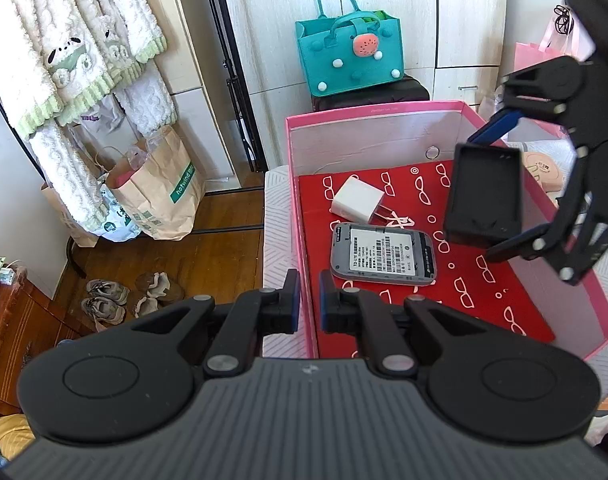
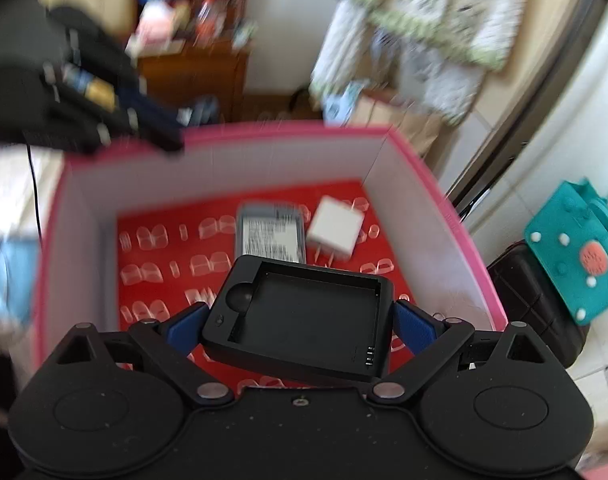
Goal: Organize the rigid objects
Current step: 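Place the black rubber case into the pink box beside the wifi device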
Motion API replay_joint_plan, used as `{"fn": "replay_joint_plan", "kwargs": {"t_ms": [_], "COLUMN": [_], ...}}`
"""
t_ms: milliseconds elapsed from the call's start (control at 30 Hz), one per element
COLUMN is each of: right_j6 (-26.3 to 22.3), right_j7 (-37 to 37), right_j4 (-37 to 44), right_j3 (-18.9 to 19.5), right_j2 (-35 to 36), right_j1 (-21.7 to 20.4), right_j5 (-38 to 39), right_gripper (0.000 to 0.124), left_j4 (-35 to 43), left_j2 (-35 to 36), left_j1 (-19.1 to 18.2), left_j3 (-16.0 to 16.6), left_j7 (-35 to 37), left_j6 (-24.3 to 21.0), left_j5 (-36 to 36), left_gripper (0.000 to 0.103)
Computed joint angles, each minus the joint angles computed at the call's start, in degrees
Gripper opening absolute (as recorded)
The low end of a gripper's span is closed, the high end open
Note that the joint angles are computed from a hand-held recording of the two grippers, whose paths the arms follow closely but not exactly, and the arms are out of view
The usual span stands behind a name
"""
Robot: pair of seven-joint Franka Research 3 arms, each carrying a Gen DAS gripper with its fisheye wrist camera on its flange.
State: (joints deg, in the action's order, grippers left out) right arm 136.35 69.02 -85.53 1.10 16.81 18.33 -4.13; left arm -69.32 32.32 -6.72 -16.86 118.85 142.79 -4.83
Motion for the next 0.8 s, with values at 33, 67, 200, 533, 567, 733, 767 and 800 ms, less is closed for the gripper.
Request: {"fn": "replay_joint_plan", "kwargs": {"t_ms": [33, 67, 200, 533, 567, 733, 767, 800], "right_j6": [-3.0, -6.0, -15.1, -29.3, -29.8, -19.6, -17.0, -14.0], "right_j7": [-1.3, -2.4, -6.6, -12.8, -12.6, -9.7, -8.9, -7.7], "right_j4": [2.3, 4.8, 13.7, 31.6, 32.0, 19.9, 17.1, 14.0], "right_j3": [0.0, -0.1, -0.4, -2.2, -2.5, -2.3, -2.1, -2.1], "right_j2": [1.3, 2.8, 8.0, 19.6, 19.9, 12.7, 10.9, 8.9], "right_j1": [0.0, 0.1, 0.3, 1.6, 1.8, 0.8, 0.4, 0.1], "right_j5": [-0.4, -1.0, -2.0, -2.7, -3.0, -1.5, -0.9, -0.5], "right_gripper": [0.099, 0.099, 0.099, 0.099, 0.098, 0.099, 0.099, 0.099], "left_j4": [0.1, 0.7, 2.8, 3.4, 3.3, 4.1, 4.2, 4.3], "left_j2": [0.1, 0.4, 1.4, 1.6, 1.6, 1.9, 1.9, 2.0], "left_j1": [0.2, 0.3, 0.8, 0.7, 0.6, 0.3, 0.3, 0.3], "left_j3": [-0.2, -0.3, -0.8, -0.6, -0.6, -0.3, -0.3, -0.3], "left_j7": [0.2, 0.4, 1.1, 1.5, 1.5, 1.1, 1.0, 0.9], "left_j6": [-0.2, -0.7, -2.7, -3.4, -3.4, -4.1, -4.2, -4.2], "left_j5": [-0.3, -0.5, -1.8, -2.7, -2.7, -2.5, -2.5, -2.5], "left_gripper": [0.007, 0.007, 0.007, 0.007, 0.007, 0.007, 0.007, 0.007]}}
